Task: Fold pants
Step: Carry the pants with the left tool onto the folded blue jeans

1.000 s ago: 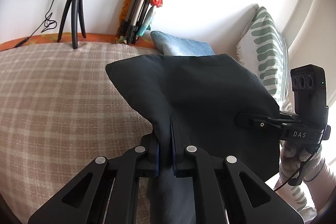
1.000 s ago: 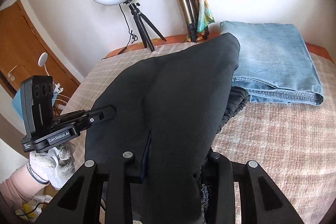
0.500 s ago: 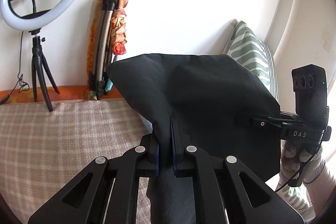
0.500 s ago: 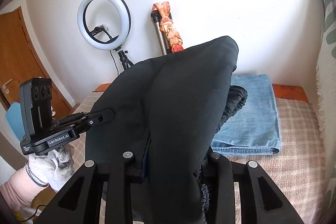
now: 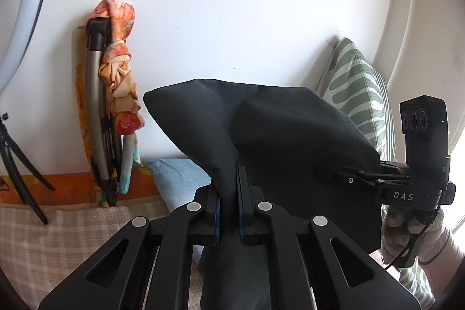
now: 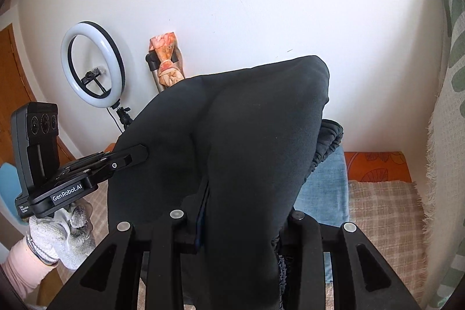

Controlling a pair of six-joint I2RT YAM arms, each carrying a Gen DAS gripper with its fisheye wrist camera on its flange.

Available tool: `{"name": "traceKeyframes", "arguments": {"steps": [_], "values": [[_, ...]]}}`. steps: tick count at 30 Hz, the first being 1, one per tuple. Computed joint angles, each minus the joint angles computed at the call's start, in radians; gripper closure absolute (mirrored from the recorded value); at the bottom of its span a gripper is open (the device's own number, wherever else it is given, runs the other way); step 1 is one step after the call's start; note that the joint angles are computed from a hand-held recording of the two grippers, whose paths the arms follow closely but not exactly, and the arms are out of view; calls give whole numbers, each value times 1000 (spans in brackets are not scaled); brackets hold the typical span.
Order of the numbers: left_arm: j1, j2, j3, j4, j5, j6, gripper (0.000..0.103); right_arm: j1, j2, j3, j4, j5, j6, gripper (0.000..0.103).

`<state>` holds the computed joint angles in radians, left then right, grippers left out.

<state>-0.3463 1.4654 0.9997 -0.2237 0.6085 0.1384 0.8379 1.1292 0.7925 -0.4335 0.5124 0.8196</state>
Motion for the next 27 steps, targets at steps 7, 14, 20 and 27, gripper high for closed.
{"name": "traceKeyframes", "arguments": {"steps": [7,14,20,27], "values": [[-69,210,81,89,-80,-35,96,-239,96,-96,211,-182,-141,69],[-113,361,137,128,-155,-25,96,-377,245,-158,348,-278,-190,68],[-123,394,161,126,-228,-18,87,-392,306,-133,263,-185,-189,49],[-100,334,132,85,-216,35,59,-357,162,-163,125,-57,-132,25]]}}
